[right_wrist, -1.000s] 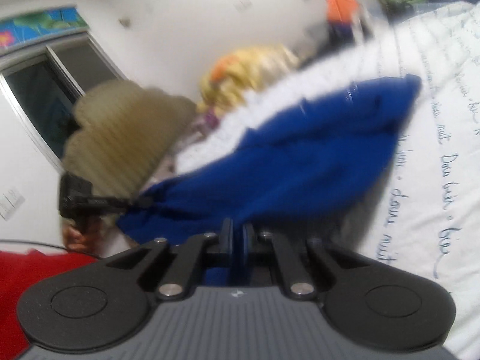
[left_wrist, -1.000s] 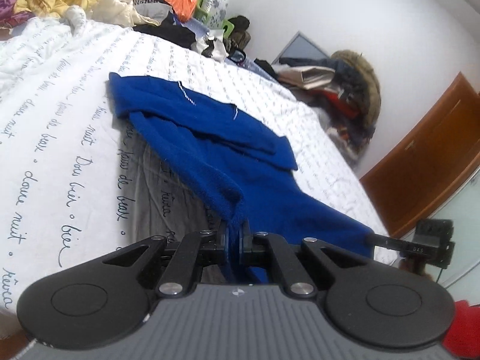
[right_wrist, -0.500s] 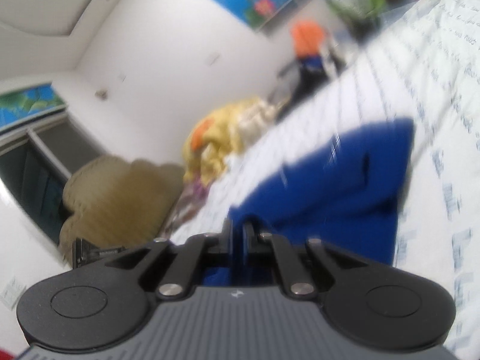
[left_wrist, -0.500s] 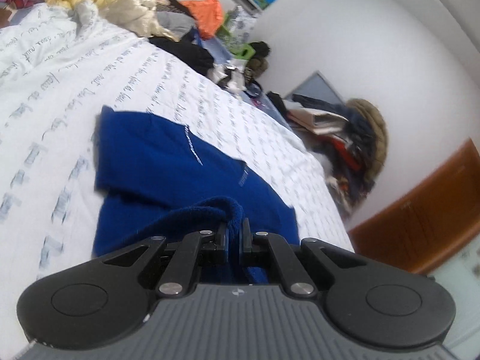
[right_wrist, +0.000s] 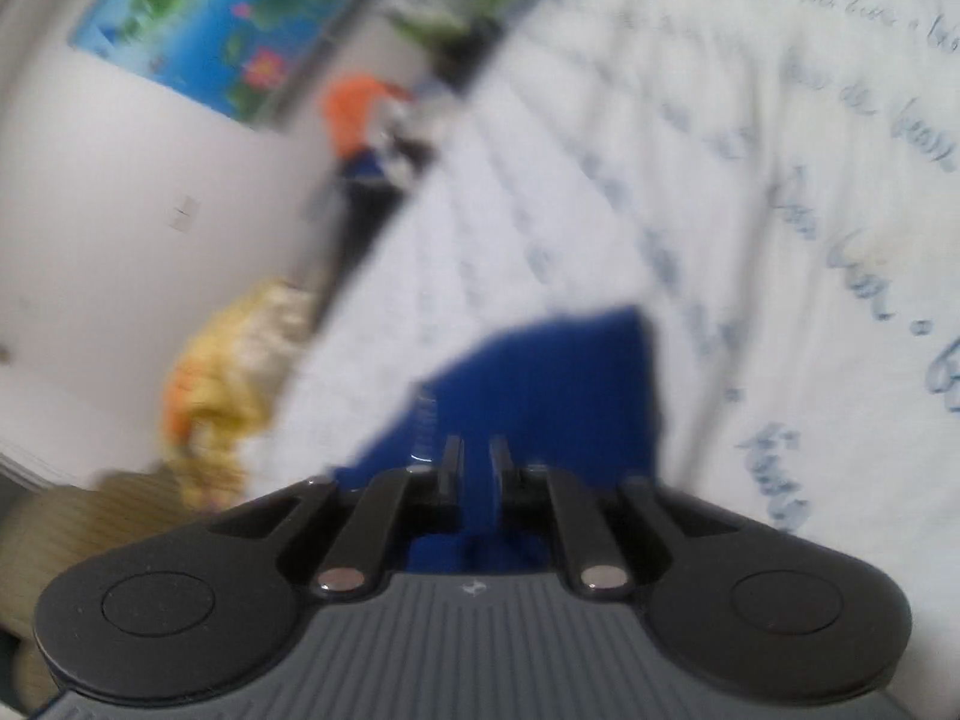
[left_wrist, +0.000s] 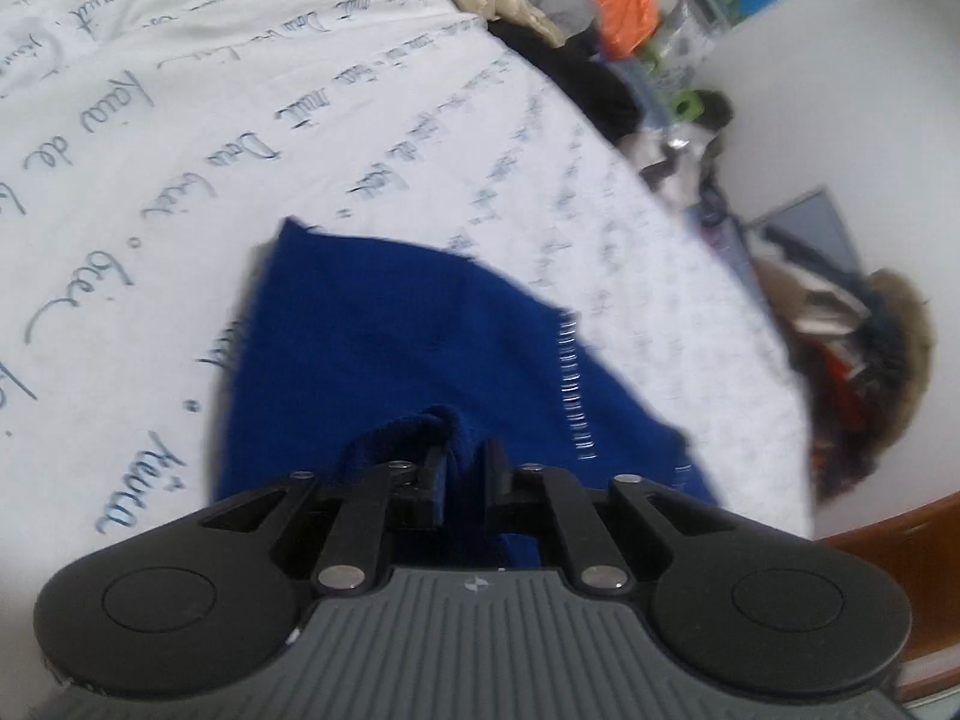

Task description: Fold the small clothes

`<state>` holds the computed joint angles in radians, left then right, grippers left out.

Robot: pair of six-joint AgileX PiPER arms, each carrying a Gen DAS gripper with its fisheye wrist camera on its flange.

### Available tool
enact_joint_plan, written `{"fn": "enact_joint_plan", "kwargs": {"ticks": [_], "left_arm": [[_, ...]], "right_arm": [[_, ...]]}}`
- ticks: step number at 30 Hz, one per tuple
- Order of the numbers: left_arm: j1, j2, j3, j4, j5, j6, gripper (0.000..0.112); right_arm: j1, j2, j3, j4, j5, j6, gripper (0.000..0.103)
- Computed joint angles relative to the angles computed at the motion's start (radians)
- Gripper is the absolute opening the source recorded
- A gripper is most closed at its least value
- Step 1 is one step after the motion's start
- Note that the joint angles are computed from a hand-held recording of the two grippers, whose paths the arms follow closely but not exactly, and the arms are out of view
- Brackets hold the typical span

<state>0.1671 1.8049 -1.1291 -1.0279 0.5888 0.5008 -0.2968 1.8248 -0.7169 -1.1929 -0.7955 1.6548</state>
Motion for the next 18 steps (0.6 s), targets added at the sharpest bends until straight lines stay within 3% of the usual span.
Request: {"fn": "enact_joint_plan", "kwargs": {"ticks": [2,3,4,5,7,10,12,15,18], "left_arm": [[0.006,-0.037,0.054,-0.063,-0.028,0.108,0.055],[0.006,-0.070,0.091,-0.093,-0.057,0.160,0.086],[0.003,-0.112,0.132,-0.131,-0.101,0.211,0.098],[0.002,-0.156,0.176,-0.188,-0.150,0.290,0.097],[0.009,-0.226,0.213,-0.199,-0.160,0.349,0.097],[0.047,-0.292,0.260,-0.194,-0.122,0.392,0.097],[0.093,-0.290,0.258,-0.139,-0.028,0.386,0.089],[0.141,-0.265,0.272,-0.135,0.092,0.420,0.078],[0.107,-0.256,0.300,-0.105,0.039,0.445,0.073]], "right_arm": [[0.006,-0.043,0.049,-0.013,-0.022,-0.074,0.012],[0.004,-0.076,0.085,-0.013,-0.037,-0.123,0.016],[0.008,-0.108,0.114,-0.015,-0.045,-0.159,0.028],[0.006,-0.135,0.144,-0.019,-0.060,-0.190,0.050],[-0.003,-0.164,0.184,-0.047,-0.101,-0.206,0.079],[0.024,-0.165,0.184,-0.103,-0.099,-0.152,0.079],[0.039,-0.133,0.172,-0.127,-0.112,-0.125,0.079],[0.113,-0.119,0.156,-0.095,-0.011,-0.119,0.079],[0.152,-0.128,0.177,-0.030,0.029,-0.195,0.078]]}}
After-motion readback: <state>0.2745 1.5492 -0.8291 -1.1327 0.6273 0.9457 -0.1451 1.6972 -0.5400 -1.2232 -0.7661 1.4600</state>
